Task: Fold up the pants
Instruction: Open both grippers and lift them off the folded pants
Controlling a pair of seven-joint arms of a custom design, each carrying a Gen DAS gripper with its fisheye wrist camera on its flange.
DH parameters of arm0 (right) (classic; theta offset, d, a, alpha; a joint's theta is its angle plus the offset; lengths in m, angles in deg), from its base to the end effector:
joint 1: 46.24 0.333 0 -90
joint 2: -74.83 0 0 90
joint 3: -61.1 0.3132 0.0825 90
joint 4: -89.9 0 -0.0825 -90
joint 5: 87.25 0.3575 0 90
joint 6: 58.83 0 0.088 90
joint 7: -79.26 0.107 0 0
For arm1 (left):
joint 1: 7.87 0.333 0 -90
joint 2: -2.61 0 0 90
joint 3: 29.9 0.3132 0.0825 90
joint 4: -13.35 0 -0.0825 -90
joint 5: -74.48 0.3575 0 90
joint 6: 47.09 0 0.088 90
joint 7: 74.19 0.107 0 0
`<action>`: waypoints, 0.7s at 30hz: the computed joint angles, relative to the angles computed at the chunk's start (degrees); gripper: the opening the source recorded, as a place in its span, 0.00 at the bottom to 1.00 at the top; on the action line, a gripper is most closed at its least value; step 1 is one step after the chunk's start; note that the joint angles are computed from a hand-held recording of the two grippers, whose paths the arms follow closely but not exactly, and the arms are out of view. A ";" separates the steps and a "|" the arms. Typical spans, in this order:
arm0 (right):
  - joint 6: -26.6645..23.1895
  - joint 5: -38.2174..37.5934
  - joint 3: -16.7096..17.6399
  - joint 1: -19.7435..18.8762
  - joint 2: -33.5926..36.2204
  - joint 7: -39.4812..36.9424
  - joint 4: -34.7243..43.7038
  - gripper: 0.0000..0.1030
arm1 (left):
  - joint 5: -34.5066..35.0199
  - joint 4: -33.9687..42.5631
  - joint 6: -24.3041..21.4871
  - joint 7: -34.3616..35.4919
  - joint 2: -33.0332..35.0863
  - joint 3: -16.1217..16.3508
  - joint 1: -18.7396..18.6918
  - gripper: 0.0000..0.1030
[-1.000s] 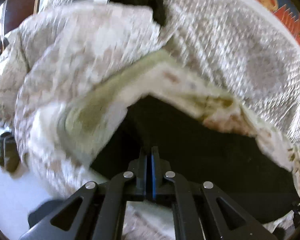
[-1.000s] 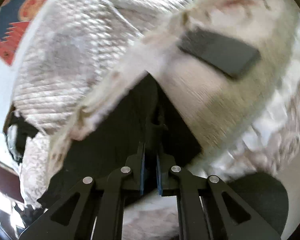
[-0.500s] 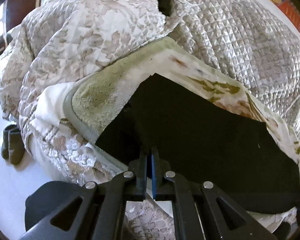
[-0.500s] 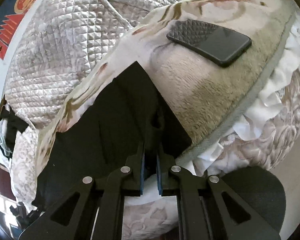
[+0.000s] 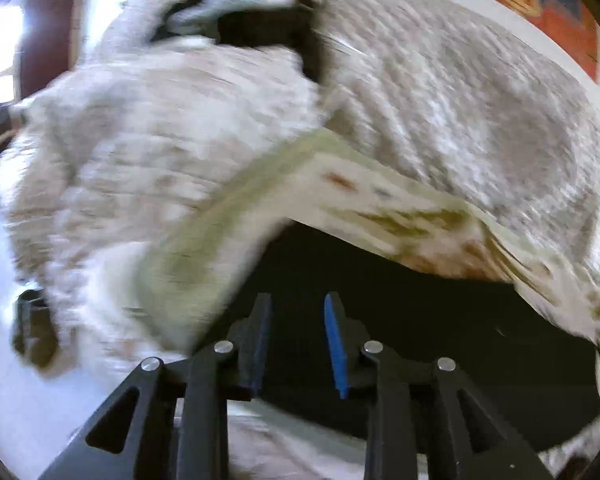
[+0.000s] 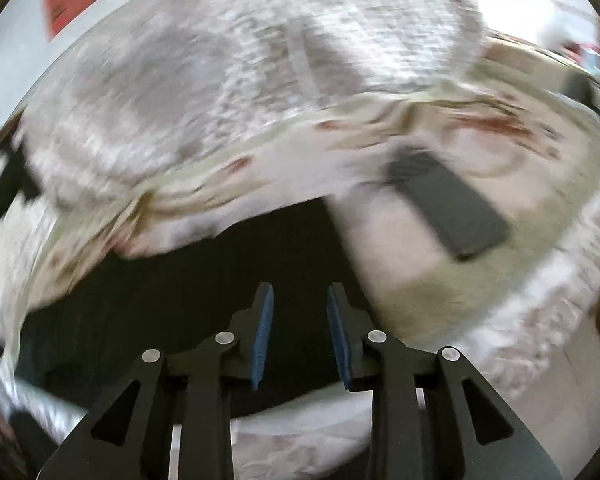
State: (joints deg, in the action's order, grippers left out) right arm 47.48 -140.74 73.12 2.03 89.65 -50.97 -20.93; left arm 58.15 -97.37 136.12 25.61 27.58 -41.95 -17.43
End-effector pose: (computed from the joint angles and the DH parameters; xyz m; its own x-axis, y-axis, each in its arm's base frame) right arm 0.3389 0.4557 0.3686 -0.7400 -0.6379 -0.2133 -0.3289 0.6198 -0.7125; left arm 0.6204 -0.1997 0.3769 -0.2624 -0.9515 0.1608 -0.6853 0.0664 -0.7253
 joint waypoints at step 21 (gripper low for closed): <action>14.49 -0.52 -4.60 -9.56 -0.32 -12.65 -3.83 0.27 | 4.76 26.99 -17.57 0.96 16.04 3.36 -5.96 0.30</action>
